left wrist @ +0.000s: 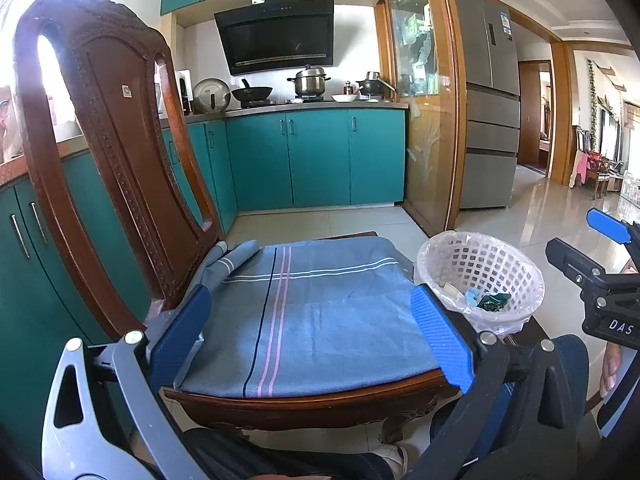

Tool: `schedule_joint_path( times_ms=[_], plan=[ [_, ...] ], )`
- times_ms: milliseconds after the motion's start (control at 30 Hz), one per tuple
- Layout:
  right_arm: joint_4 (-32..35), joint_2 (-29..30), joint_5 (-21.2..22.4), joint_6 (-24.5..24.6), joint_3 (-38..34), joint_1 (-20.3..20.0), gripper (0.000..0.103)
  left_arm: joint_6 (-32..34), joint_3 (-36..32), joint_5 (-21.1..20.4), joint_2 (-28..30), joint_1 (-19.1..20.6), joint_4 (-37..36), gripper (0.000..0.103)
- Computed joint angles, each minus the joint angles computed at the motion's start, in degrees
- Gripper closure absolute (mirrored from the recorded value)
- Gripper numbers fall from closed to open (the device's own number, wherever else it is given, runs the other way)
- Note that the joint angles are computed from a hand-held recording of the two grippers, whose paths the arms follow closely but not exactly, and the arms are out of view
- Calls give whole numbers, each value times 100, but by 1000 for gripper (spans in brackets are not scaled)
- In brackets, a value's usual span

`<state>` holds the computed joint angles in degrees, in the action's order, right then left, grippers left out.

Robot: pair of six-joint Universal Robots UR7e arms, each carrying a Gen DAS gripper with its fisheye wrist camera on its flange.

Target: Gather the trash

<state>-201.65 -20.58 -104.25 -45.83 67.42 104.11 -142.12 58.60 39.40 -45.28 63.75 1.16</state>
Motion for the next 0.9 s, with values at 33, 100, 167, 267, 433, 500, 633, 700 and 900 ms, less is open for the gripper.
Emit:
schedule_joint_path(
  times_ms=[33,100,167,267,433,500,633,700,900],
  plan=[
    [8,3,-1,1,-8,-7,3,0,-11,1,10,1,11,3],
    [41,6,-3,3,-21,-22,3,-18,-72,3,49,10,70,3],
    [78,19,-18,1,-45,-35,3,-57,-128,11,86,24,134,3],
    [150,32,-26,4,-81,-51,3,-78,-173,25,117,38,176,3],
    [249,49,-35,-2,-132,-73,3,-156,-326,11,210,74,320,3],
    [281,55,-35,7,-151,-84,3,-203,-399,2,256,88,394,3],
    [357,71,-48,44,-207,-96,3,-190,-558,-7,348,119,516,3],
    [432,76,-35,79,-238,-104,3,-335,-779,-36,472,156,769,3],
    [1085,-119,585,413,-127,-149,3,-188,-1687,-552,1067,383,1104,3]
  ],
)
